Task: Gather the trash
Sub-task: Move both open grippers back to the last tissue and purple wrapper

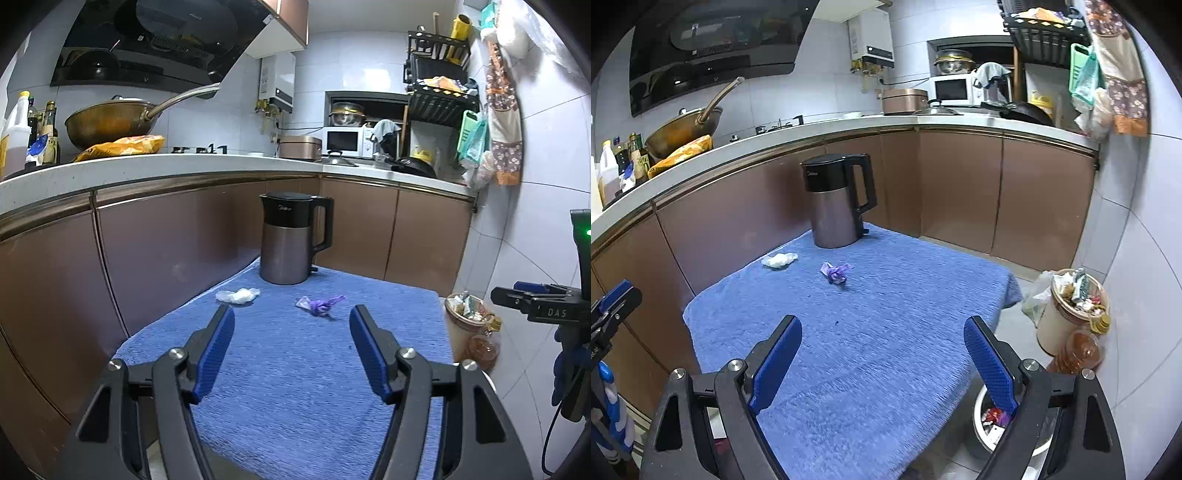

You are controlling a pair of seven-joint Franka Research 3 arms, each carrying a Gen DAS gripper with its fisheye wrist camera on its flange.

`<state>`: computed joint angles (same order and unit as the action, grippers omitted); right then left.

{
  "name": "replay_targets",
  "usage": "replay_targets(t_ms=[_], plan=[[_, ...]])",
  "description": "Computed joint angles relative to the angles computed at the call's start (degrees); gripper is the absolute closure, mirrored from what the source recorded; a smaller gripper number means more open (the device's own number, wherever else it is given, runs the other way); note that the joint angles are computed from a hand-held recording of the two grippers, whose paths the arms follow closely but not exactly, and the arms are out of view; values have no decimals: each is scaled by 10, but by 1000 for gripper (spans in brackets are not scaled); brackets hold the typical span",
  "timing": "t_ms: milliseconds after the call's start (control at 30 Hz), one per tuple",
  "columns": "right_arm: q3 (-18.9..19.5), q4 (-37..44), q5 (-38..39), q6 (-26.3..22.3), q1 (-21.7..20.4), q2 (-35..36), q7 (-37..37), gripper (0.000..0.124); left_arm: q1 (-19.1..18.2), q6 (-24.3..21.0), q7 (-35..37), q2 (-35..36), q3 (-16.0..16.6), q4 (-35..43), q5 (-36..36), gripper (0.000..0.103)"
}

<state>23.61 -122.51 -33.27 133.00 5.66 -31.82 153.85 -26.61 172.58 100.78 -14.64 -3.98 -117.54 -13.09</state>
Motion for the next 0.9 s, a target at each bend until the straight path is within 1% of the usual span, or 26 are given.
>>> replay_targets(t_ms=[167,400,500,633,767,900], plan=[[-12,22,-4,11,4,37,-22,35,20,-14,-6,34,-8,29,7,38],[-43,49,-3,28,19,90,-57,35,69,-49,-25,92,-42,86,25,38],[-60,65,2,38,28,121,-76,35,92,-62,-48,119,-60,112,51,38],[-81,91,8,47,44,162,-101,35,114,-81,-85,155,-77,147,92,38],[-106,121,19,63,63,209,-134,34,127,-109,-119,196,-86,191,133,38],[-133,152,38,83,80,254,-172,34,132,-133,-151,242,-87,238,175,37]])
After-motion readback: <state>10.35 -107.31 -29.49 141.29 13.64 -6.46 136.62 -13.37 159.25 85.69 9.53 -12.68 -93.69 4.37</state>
